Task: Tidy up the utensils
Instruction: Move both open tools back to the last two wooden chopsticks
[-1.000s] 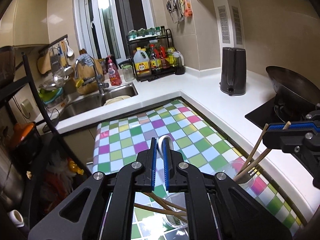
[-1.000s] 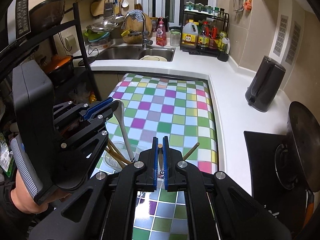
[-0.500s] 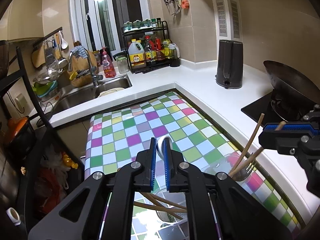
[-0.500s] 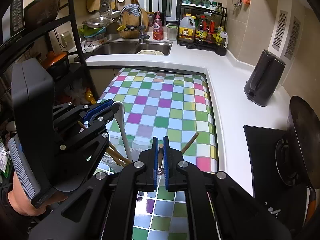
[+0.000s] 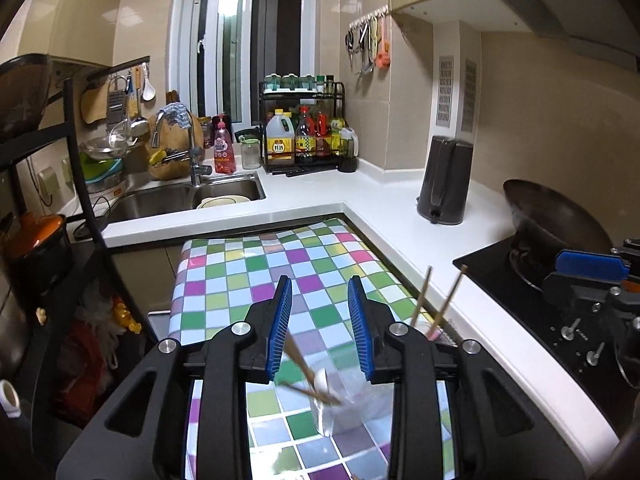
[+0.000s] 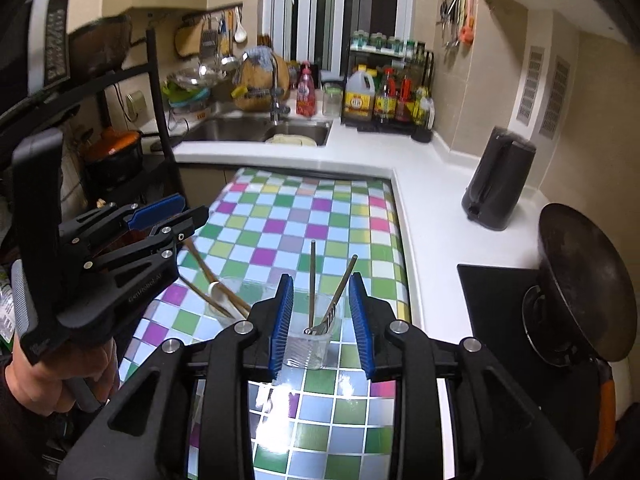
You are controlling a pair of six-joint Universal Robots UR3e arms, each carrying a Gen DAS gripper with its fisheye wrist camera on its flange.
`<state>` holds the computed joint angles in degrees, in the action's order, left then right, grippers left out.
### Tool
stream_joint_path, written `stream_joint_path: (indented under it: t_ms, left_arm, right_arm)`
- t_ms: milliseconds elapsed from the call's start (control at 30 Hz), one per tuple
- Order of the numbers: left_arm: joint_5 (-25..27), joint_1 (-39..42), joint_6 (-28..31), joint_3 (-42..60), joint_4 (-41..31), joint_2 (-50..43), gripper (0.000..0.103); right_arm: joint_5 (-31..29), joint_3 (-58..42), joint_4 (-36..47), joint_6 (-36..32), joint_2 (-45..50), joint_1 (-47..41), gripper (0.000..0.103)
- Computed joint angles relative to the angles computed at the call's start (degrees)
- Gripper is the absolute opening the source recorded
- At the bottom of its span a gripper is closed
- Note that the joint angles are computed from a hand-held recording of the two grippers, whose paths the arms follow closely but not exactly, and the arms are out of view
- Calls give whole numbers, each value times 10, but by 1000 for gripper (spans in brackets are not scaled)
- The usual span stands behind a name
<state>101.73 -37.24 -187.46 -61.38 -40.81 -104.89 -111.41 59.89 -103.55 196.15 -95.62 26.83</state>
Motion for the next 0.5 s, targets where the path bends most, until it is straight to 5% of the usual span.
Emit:
stream_joint_path:
  t_ms: [333, 500]
  left_arm:
    - [40, -89, -99, -486, 201, 252, 30]
    - [115, -189, -173, -641, 323, 255, 30]
  right_arm:
    - [-151, 421, -213, 201, -186, 247, 29]
    - [-187, 563, -295, 331, -147, 344, 28]
